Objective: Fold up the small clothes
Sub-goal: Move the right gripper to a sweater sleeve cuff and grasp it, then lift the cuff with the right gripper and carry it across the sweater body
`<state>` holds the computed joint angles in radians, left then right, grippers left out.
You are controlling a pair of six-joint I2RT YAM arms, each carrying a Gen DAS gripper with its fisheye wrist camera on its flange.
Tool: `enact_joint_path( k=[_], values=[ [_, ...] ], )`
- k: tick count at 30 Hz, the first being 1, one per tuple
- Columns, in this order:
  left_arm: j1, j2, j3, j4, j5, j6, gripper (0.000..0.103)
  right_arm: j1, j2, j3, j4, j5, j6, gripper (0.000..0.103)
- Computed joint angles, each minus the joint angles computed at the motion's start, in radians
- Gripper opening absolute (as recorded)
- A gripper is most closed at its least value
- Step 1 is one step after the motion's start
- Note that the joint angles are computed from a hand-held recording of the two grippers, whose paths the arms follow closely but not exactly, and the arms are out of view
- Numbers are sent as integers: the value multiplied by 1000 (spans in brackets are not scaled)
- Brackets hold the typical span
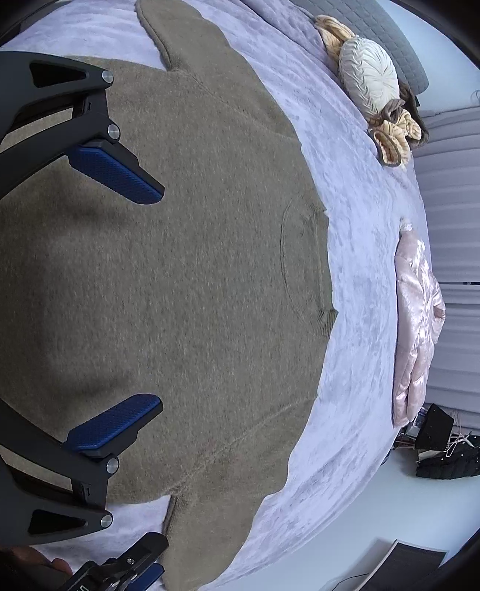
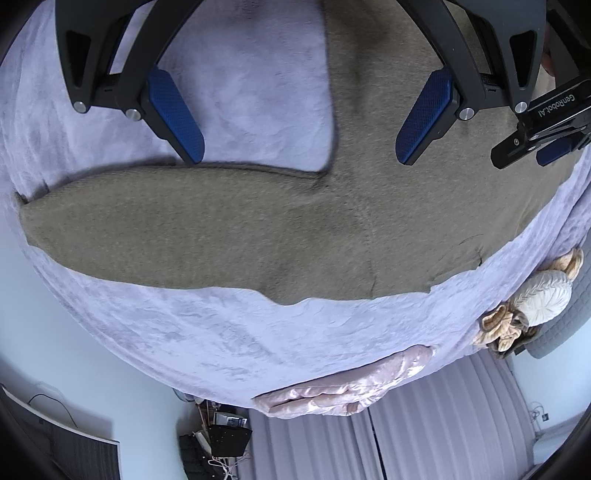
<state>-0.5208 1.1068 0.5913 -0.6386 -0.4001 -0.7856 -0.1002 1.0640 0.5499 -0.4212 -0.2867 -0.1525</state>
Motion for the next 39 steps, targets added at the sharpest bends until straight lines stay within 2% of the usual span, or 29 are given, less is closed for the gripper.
enact_joint_path(
  k=[5, 12, 19, 26, 28, 30, 31, 32, 33, 35, 37, 39],
  values=[
    [-22, 141, 95, 47, 31, 6, 103, -258, 141, 67, 4, -102, -91, 103],
    [-72, 338, 223, 79, 50, -3, 103, -551, 441, 271, 7, -211, -153, 103],
    [-100, 474, 329, 87, 52, -4, 103, -621, 694, 525, -25, -293, -112, 103],
    [-89, 594, 429, 86, 33, 23, 103, -651, 849, 706, -47, -331, -83, 100],
    [-86, 623, 455, 86, 26, 29, 103, -650, 876, 738, -57, -340, -93, 93],
    [-81, 652, 479, 88, 25, 34, 103, -644, 893, 765, -86, -351, -144, 75],
    [-78, 667, 492, 91, 27, 36, 103, -639, 891, 762, -83, -344, -163, 71],
    [-77, 677, 502, 91, 29, 36, 103, -635, 883, 753, -71, -332, -182, 58],
    [-76, 688, 512, 94, 31, 38, 103, -633, 876, 747, -62, -321, -202, 37],
    [-76, 713, 538, 93, 31, 46, 103, -644, 874, 754, -68, -326, -224, 9],
    [-78, 732, 557, 94, 33, 55, 103, -670, 864, 756, -76, -370, -233, 7],
    [-78, 747, 573, 94, 36, 60, 103, -682, 813, 713, -36, -370, -242, 7]
  ],
)
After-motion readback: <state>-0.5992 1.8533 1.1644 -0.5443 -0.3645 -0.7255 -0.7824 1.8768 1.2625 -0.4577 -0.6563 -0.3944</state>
